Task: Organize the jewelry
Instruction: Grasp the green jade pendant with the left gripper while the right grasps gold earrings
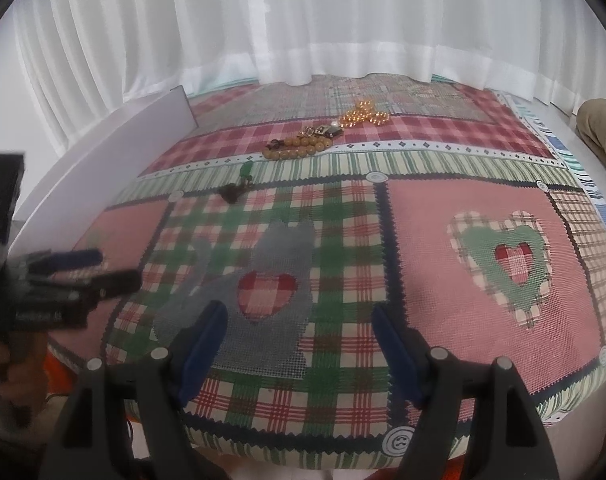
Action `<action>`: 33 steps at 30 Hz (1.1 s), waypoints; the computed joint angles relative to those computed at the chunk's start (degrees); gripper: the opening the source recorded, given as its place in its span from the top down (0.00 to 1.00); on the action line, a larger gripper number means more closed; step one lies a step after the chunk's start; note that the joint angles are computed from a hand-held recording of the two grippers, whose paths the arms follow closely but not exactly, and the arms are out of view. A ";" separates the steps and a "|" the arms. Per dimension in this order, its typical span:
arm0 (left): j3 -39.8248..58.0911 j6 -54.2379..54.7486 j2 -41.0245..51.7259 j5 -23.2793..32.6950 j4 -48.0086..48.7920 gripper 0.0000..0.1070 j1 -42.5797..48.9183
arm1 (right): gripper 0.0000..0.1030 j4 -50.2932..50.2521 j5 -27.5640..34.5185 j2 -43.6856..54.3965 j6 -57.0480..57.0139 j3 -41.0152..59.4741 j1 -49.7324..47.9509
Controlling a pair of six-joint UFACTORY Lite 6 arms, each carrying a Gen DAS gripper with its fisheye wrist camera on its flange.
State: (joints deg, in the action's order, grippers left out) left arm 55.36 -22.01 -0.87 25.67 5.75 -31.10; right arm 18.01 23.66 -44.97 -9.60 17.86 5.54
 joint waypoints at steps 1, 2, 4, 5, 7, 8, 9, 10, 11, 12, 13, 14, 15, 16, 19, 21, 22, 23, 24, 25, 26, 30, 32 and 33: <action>2.45 1.41 2.32 -0.34 -0.21 0.11 0.68 | 0.26 0.63 -0.13 0.09 -0.53 -0.03 -0.16; 5.15 3.72 4.98 -0.46 -1.31 0.11 1.36 | 0.26 0.83 -0.19 0.11 -0.63 -0.13 -0.18; 10.89 8.32 10.64 0.06 -4.46 0.11 2.42 | 0.26 1.39 -0.23 0.48 -1.02 -0.34 -0.24; 14.49 10.51 14.19 0.30 -6.09 0.11 2.81 | 0.26 2.00 -0.22 0.58 -1.60 -0.44 -0.40; 20.67 9.80 20.09 1.12 -5.01 0.11 2.59 | 0.26 2.99 -0.04 0.60 -2.67 -0.47 -0.78; 23.29 10.10 22.58 1.25 -5.03 0.12 2.39 | 0.26 3.05 0.08 0.45 -2.80 -0.45 -0.90; 26.49 10.08 25.67 1.19 -4.55 0.12 1.99 | 0.26 3.26 0.03 0.48 -3.07 -0.46 -1.00; 29.08 8.92 28.17 1.22 -2.94 0.14 1.48 | 0.26 4.43 0.38 0.49 -4.61 -0.29 -1.67; 31.13 7.68 30.22 1.25 -1.27 0.16 1.04 | 0.26 5.84 1.02 0.56 -6.43 0.08 -2.49; 33.33 6.24 32.40 1.33 0.70 0.18 0.59 | 0.26 8.00 1.84 1.38 -9.46 1.01 -3.77; 35.10 5.31 34.10 1.63 2.18 0.22 0.38 | 0.26 9.50 2.51 2.26 -11.76 2.01 -4.77; 36.97 4.35 35.82 2.18 3.70 0.26 0.09 | 0.26 12.15 3.57 3.96 -15.94 3.84 -6.48; 38.40 3.55 37.28 2.66 5.08 0.28 -0.23 | 0.26 14.43 4.55 5.57 -19.61 5.62 -8.06; 39.53 3.10 38.62 3.07 6.11 0.34 -0.56 | 0.26 17.57 5.75 8.27 -24.48 8.44 -10.18; 35.98 1.05 36.72 -0.45 8.90 0.56 -1.09 | 0.26 26.39 8.84 20.94 -36.95 19.94 -16.20; 34.25 2.72 35.53 -2.01 7.77 0.80 -0.97 | 0.26 28.58 11.22 32.93 -40.21 30.70 -18.30; 33.84 2.65 35.18 -2.08 7.76 0.86 -0.92 | 0.26 28.71 10.45 38.93 -39.40 36.21 -18.00; 33.32 3.27 34.72 -2.14 6.80 0.87 -0.69 | 0.26 28.88 11.14 44.93 -38.41 41.94 -17.91; 32.96 4.27 34.48 -2.29 5.40 0.87 -0.37 | 0.26 28.85 11.41 50.92 -36.17 47.83 -17.27; 31.63 5.48 33.40 -2.46 3.52 0.87 0.21 | 0.26 28.71 11.72 56.92 -32.99 53.83 -16.28; 30.73 6.04 32.70 -2.47 2.61 0.87 0.56 | 0.31 28.84 12.23 62.92 -30.02 59.82 -15.34; 25.39 8.44 28.46 -2.49 -1.11 0.87 2.28 | 0.62 30.65 20.74 85.20 -22.10 83.81 -12.51; 22.34 10.62 25.96 -2.61 -3.63 0.87 3.56 | 0.69 22.61 22.41 93.31 -12.38 95.80 -9.45; 20.61 11.60 24.55 -2.71 -4.84 0.87 4.27 | 0.70 18.05 22.96 96.51 -8.31 100.86 -7.84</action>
State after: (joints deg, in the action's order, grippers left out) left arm 75.98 -10.42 23.68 22.96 0.91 -26.82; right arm 36.06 46.62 51.54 -17.91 118.72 -2.30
